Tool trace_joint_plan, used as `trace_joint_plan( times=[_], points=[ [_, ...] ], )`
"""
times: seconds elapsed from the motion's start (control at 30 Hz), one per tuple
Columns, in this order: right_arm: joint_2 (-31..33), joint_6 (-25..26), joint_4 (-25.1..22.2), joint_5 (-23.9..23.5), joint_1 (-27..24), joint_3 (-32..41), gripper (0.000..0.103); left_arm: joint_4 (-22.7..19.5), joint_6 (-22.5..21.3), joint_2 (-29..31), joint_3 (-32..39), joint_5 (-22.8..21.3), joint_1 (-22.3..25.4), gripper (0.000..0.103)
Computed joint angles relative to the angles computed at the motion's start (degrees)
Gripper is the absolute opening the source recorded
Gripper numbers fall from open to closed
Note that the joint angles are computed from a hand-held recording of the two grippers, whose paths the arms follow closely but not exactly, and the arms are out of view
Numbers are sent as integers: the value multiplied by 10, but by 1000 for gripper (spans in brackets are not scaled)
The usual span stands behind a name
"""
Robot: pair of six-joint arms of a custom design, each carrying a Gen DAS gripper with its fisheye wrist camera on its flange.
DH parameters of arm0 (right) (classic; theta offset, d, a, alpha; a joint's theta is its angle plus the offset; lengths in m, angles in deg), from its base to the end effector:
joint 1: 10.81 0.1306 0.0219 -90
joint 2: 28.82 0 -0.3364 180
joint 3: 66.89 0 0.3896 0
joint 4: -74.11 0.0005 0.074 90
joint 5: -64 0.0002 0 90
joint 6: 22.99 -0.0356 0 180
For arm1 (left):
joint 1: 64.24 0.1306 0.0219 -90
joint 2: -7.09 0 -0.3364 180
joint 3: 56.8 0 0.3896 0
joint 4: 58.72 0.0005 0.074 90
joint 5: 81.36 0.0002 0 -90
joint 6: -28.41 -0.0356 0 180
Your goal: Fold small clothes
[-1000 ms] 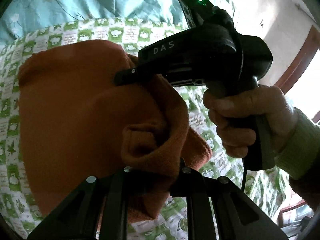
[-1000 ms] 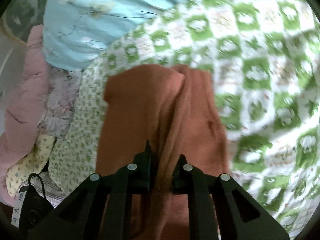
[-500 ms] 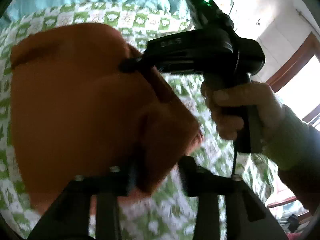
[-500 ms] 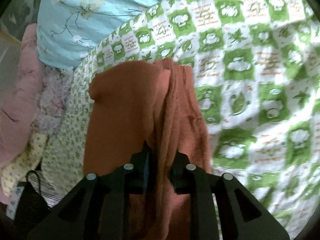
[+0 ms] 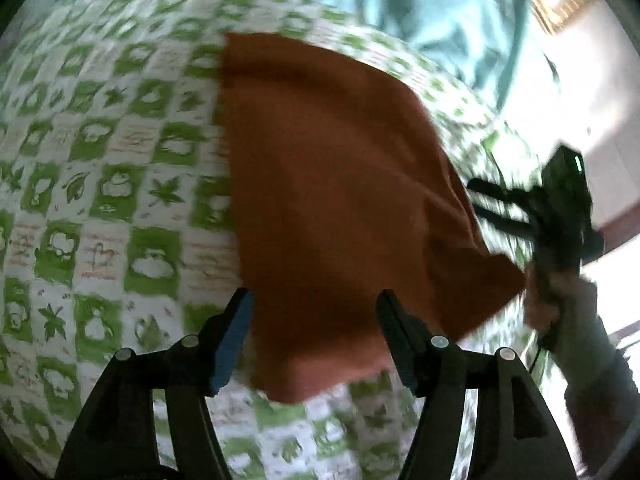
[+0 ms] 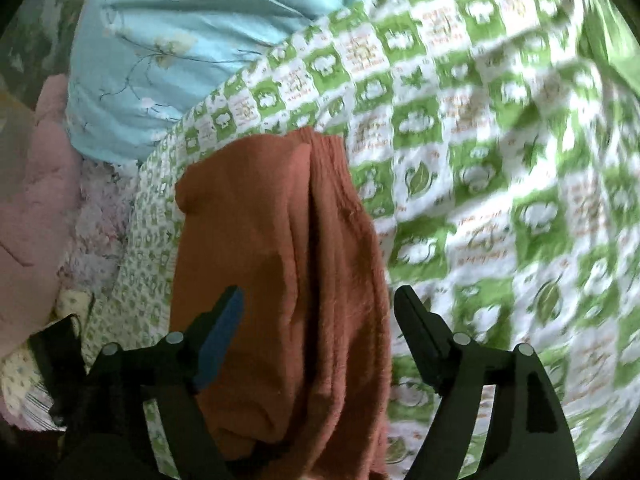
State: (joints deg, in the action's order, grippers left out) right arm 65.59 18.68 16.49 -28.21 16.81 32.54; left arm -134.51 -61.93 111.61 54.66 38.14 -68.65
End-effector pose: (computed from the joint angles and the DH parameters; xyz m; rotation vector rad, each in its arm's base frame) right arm 0.4446 0.2336 0.4129 0.4489 2.5508 0.5788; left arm 0.5277 -0.0588 0.4053 0.2448 2.6954 -0.7292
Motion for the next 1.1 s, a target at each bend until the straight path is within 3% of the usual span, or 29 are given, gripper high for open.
trace_joint_plan(
  times=[0.2,0.27,0.43,0.5,0.53,0.57,0.63,0.67,0.77,0.93,1.1],
  points=[
    [14,-4,12,-28,-1,0,80,26,50,72,56,14,5,65],
    [21,-5,18,-37,-3,-1,80,15,57,104,81,30,0,65],
    [36,-10,28,-85,-9,-7,80,36,79,129,94,52,-13,69],
    [41,-7,25,-79,-6,-5,78,44,83,134,97,49,-16,69],
    [43,-9,25,-76,-4,-4,68,49,82,132,93,49,-17,68],
    [46,-11,19,-77,-4,0,55,52,80,133,94,46,-19,58],
    [50,-19,22,-91,-5,2,43,50,74,136,99,50,-18,40],
    [51,-21,22,-90,-2,4,39,52,75,132,95,60,-15,30],
    [49,-22,23,-78,9,15,33,73,78,104,67,88,-3,22],
    [52,-22,47,-81,38,43,29,85,61,33,25,113,27,21],
    [88,-46,107,-106,79,74,29,47,24,-16,-1,113,91,21]
  ],
)
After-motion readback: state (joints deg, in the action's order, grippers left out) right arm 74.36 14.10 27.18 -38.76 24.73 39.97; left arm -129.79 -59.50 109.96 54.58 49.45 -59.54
